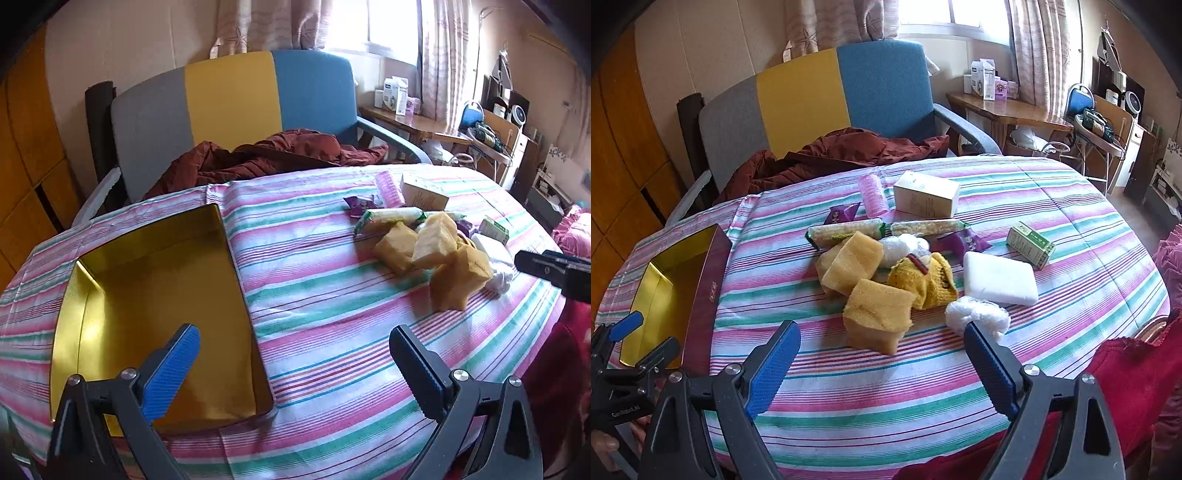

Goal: Organize objects
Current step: 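Move both tools from the gold tray toward the pile of items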

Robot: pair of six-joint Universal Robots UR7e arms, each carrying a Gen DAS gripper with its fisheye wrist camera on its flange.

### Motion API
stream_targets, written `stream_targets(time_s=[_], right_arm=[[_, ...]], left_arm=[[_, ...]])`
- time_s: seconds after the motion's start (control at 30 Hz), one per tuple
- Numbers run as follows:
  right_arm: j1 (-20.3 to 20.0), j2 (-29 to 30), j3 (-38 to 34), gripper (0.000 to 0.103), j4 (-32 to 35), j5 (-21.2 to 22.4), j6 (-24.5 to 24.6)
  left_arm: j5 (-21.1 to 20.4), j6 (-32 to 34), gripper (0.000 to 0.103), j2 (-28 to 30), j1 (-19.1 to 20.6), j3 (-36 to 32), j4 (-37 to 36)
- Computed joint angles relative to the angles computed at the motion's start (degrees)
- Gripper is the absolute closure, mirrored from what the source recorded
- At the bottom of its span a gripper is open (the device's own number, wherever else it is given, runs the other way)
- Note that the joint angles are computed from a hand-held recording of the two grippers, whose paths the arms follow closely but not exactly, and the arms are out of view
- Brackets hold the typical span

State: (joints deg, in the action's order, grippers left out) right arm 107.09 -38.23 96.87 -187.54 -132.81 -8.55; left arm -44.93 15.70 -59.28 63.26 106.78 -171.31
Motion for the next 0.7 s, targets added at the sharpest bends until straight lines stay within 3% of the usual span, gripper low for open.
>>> stream_targets(time_s=[0.47,0.7], right_arm=[[-2.5,-5.9,2.7,0.011,-5.8,-5.2,0.3],[-5.5,-9.5,3.5,0.011,0.0,-3.4,3.5]], left_arm=[[-4.2,-3.3,0.000,6.0,-0.8,-7.7,9.5],[-8.5,-1.6,0.003,10.2,-0.7,-13.0,13.5]])
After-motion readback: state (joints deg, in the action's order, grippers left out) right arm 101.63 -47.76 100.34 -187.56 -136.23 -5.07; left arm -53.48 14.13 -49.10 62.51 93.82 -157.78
